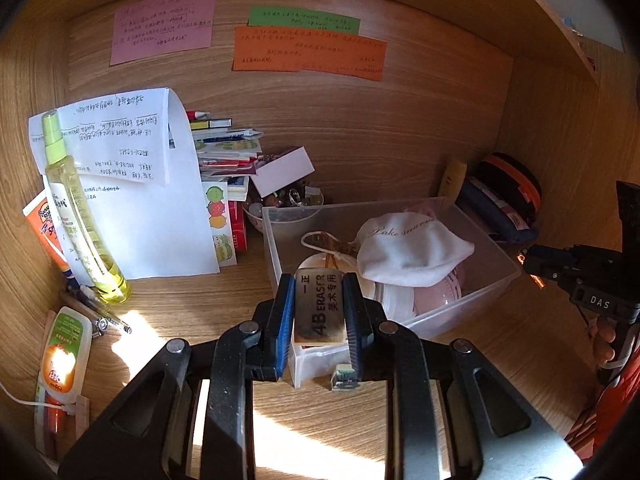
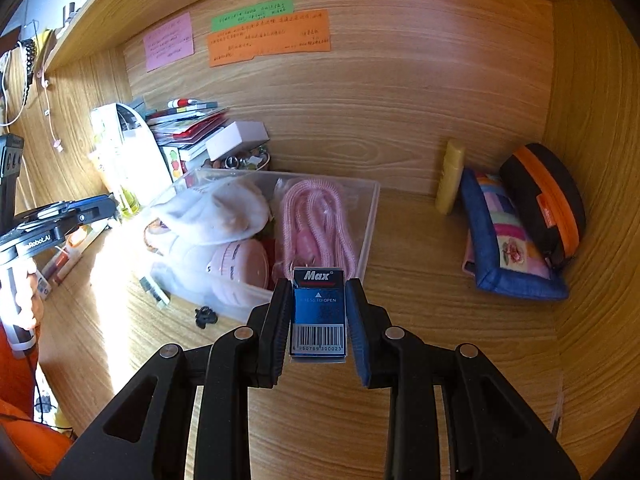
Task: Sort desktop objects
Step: 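Lift the eraser and blue card and carry both over the clear box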
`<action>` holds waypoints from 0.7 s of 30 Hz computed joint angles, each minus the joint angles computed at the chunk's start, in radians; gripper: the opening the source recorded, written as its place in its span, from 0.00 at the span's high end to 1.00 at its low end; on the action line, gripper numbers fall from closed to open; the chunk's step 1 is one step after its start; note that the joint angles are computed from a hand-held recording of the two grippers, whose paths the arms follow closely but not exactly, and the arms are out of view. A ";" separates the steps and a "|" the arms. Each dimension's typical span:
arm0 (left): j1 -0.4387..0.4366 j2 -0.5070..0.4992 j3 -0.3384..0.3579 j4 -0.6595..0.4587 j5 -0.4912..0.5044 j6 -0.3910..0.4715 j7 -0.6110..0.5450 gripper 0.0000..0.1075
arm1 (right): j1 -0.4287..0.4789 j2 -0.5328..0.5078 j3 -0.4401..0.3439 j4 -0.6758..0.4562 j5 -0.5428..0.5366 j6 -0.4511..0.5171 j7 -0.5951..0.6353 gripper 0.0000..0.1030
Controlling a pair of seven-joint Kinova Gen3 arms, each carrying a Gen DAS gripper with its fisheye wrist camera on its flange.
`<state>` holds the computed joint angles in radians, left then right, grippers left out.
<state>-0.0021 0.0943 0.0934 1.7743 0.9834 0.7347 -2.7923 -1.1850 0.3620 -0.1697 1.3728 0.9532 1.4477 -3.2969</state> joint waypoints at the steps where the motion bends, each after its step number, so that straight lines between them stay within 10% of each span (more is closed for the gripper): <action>1: 0.003 0.004 0.002 -0.005 0.002 -0.003 0.003 0.79 | 0.006 0.003 0.002 -0.004 -0.001 -0.001 0.011 0.76; 21: 0.053 0.113 0.088 -0.106 -0.151 -0.100 0.207 0.79 | 0.071 0.033 0.046 0.019 0.018 -0.102 0.025 0.76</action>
<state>0.0509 0.2075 0.1817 1.6681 0.8328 0.6348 -2.5852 -1.1140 0.3947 -0.1236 1.3914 0.9717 1.3461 -3.2721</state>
